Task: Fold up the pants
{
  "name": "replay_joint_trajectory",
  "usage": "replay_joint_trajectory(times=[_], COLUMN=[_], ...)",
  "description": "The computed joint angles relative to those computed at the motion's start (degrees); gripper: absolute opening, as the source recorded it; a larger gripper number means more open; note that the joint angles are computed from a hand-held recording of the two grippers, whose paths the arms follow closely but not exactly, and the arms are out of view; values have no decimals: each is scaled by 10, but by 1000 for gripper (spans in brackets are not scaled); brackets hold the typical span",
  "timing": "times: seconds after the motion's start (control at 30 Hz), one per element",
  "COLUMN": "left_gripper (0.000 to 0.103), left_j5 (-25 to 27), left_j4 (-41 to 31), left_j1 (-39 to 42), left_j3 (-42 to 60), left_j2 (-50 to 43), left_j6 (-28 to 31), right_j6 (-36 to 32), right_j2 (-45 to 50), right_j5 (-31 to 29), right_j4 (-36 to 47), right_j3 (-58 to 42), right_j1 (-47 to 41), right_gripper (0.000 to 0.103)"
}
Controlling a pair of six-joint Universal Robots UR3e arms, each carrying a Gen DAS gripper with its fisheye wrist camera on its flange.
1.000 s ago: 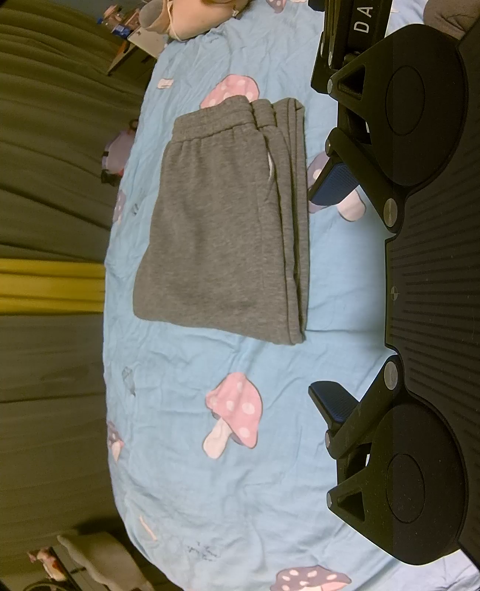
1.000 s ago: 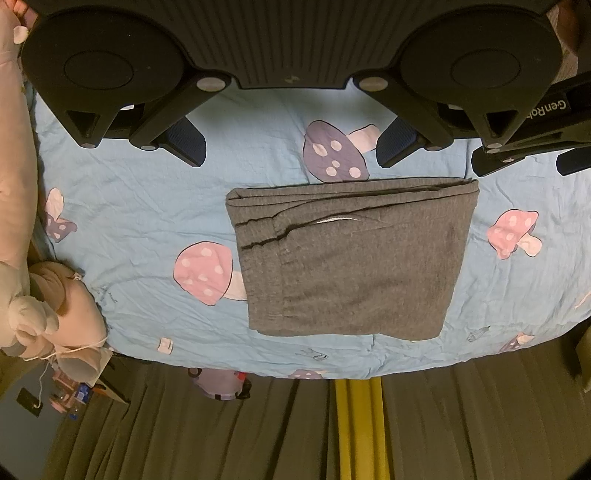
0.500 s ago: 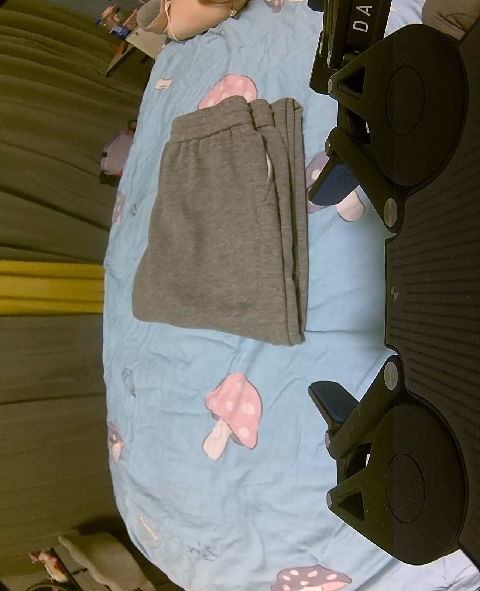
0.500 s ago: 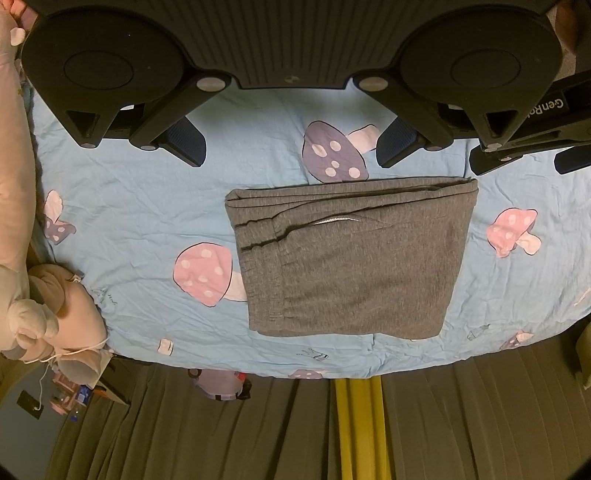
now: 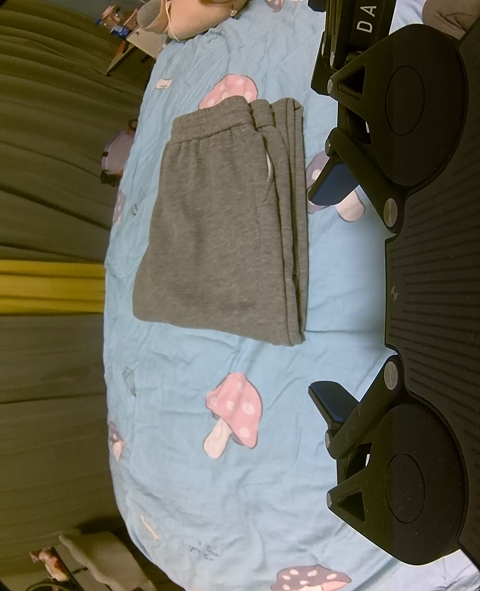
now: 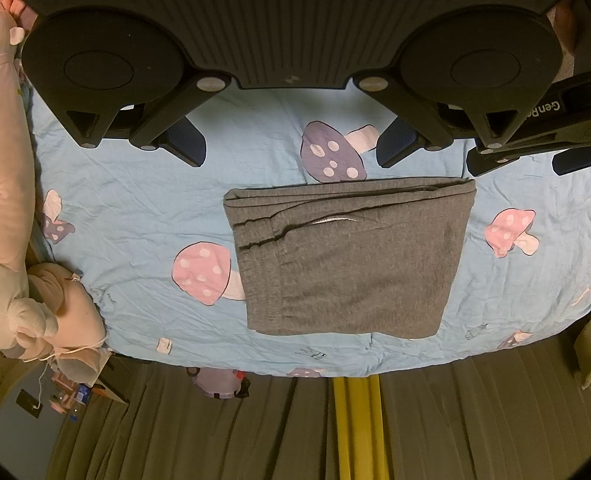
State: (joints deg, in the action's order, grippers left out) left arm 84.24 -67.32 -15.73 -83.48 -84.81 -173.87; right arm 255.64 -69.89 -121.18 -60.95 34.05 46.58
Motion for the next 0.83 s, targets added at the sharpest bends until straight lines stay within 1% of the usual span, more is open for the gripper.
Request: replay_joint_trajectory(times=[0.67, 0.83], left_gripper=[103, 103], left_j5=[0, 4], left_j4=[0, 19], left_j1=[1, 0], left_j3=[-2, -17], left_j2=[1, 9], left_j6=[1, -1], right_j6=[0, 1], right_j2=[-1, -1], right_j5=[0, 0], right_j4=[-1, -2], right_j3=[3, 4], right_j1=[1, 1], right_gripper=[99, 99])
